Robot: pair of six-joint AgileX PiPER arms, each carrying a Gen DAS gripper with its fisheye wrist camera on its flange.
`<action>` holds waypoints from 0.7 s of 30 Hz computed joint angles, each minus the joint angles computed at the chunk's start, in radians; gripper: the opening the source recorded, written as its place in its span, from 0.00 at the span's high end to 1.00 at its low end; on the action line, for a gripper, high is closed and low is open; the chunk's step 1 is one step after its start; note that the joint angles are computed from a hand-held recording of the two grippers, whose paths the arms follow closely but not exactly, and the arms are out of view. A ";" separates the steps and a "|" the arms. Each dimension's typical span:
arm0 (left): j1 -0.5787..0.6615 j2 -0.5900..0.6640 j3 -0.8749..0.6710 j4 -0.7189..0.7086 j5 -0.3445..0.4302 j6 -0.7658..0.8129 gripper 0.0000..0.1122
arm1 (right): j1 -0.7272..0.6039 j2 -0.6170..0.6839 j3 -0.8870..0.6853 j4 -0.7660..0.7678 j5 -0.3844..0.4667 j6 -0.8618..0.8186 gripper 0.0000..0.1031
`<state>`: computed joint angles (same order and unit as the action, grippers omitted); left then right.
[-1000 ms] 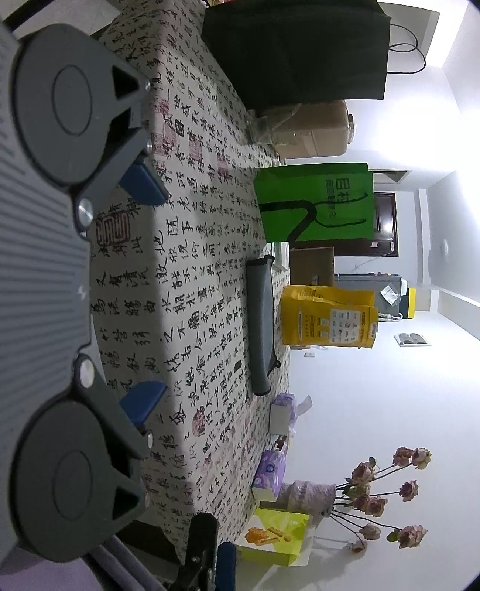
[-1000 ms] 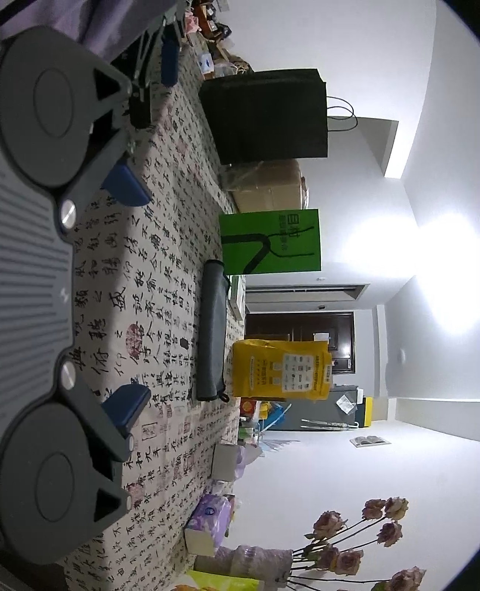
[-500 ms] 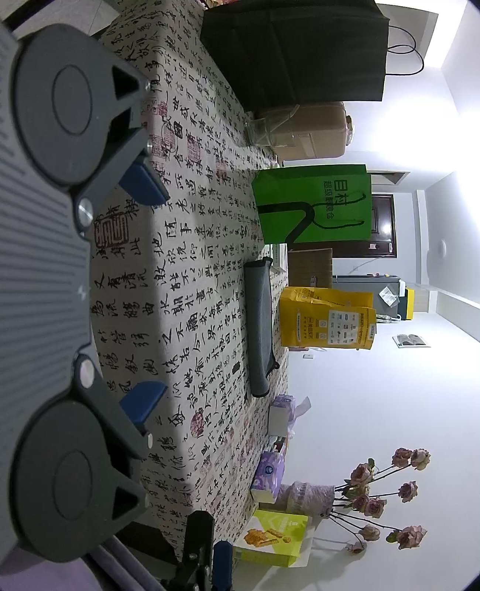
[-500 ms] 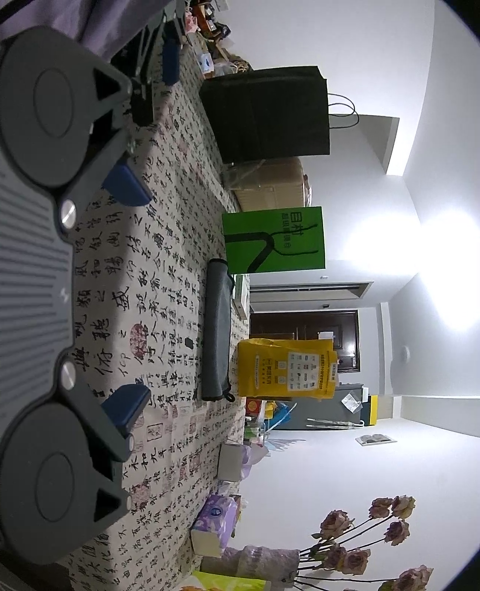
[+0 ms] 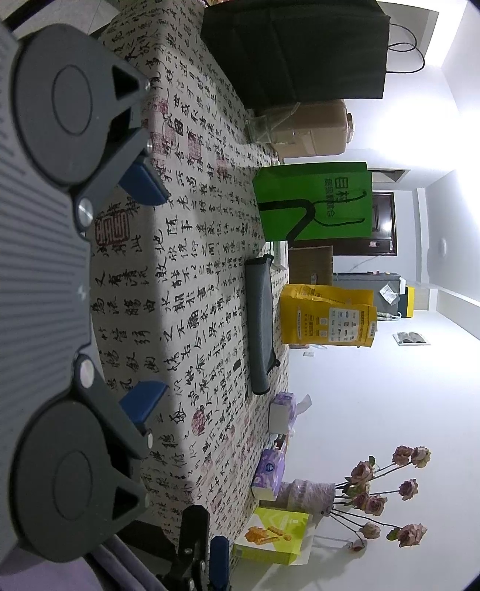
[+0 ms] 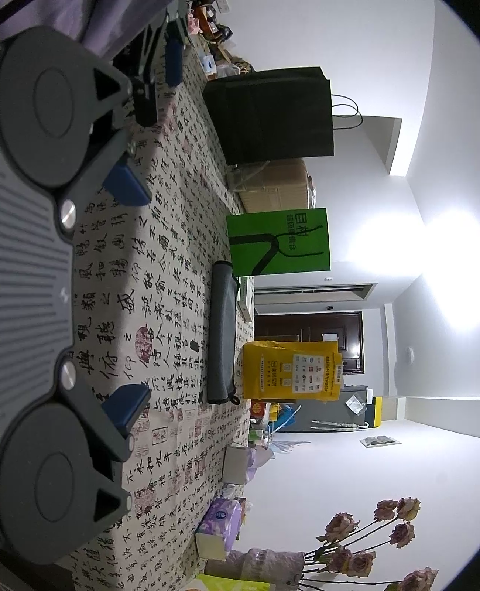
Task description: Fold towel
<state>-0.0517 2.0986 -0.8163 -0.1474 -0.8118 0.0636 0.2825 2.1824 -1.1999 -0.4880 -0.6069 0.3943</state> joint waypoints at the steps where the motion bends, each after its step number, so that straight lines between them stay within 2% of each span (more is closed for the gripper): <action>1: 0.000 -0.001 0.001 0.001 -0.001 0.000 0.08 | 0.000 0.000 0.001 0.002 0.000 -0.001 0.00; 21: 0.001 0.005 -0.004 0.011 0.003 -0.008 0.08 | 0.001 0.007 -0.010 -0.010 0.020 0.020 0.00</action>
<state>-0.0506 2.1032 -0.8205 -0.1366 -0.8090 0.0558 0.2837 2.1890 -1.2095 -0.4980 -0.5873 0.4144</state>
